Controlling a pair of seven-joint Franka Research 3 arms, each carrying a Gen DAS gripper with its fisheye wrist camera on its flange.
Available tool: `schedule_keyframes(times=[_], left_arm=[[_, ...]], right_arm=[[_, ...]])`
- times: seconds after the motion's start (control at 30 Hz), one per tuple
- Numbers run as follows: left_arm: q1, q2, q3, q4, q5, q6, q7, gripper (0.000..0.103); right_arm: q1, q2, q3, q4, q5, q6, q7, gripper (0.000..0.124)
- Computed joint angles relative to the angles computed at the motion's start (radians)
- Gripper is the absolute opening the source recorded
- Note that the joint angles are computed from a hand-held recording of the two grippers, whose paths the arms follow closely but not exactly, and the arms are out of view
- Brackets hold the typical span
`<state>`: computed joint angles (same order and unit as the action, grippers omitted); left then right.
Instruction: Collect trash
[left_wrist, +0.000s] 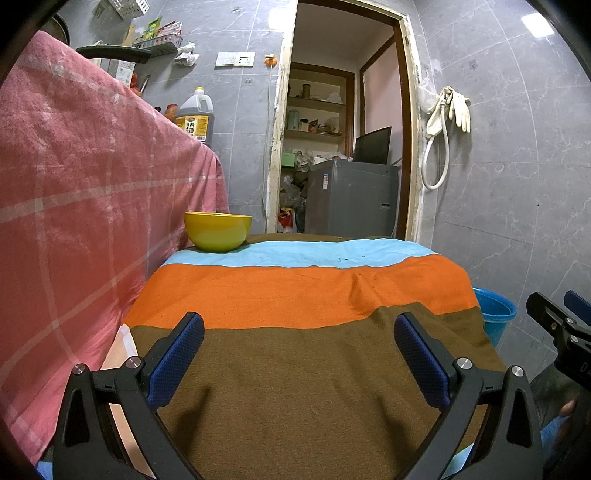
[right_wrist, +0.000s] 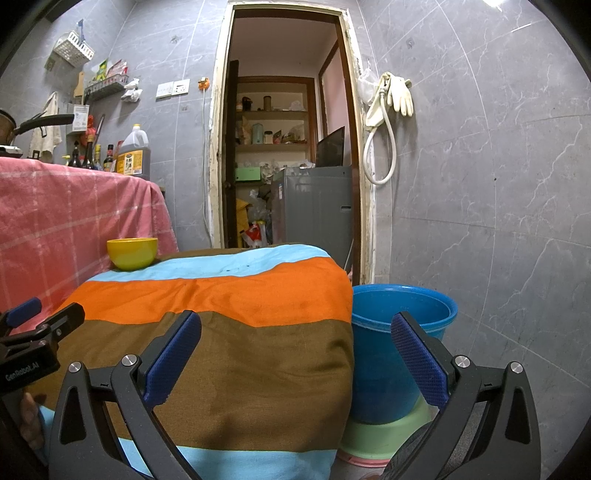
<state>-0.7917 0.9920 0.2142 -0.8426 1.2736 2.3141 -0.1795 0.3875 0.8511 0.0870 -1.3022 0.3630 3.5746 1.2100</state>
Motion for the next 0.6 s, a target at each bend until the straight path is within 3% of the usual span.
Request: schedule_keyframes(times=[0.6], left_arm=[[-0.001,0.005,0.001,0.007,-0.004,-0.002,0.003,0.101]], right_arm=[[0.000,-0.002,-0.001,-0.001,0.000,-0.002,0.003,0.103]])
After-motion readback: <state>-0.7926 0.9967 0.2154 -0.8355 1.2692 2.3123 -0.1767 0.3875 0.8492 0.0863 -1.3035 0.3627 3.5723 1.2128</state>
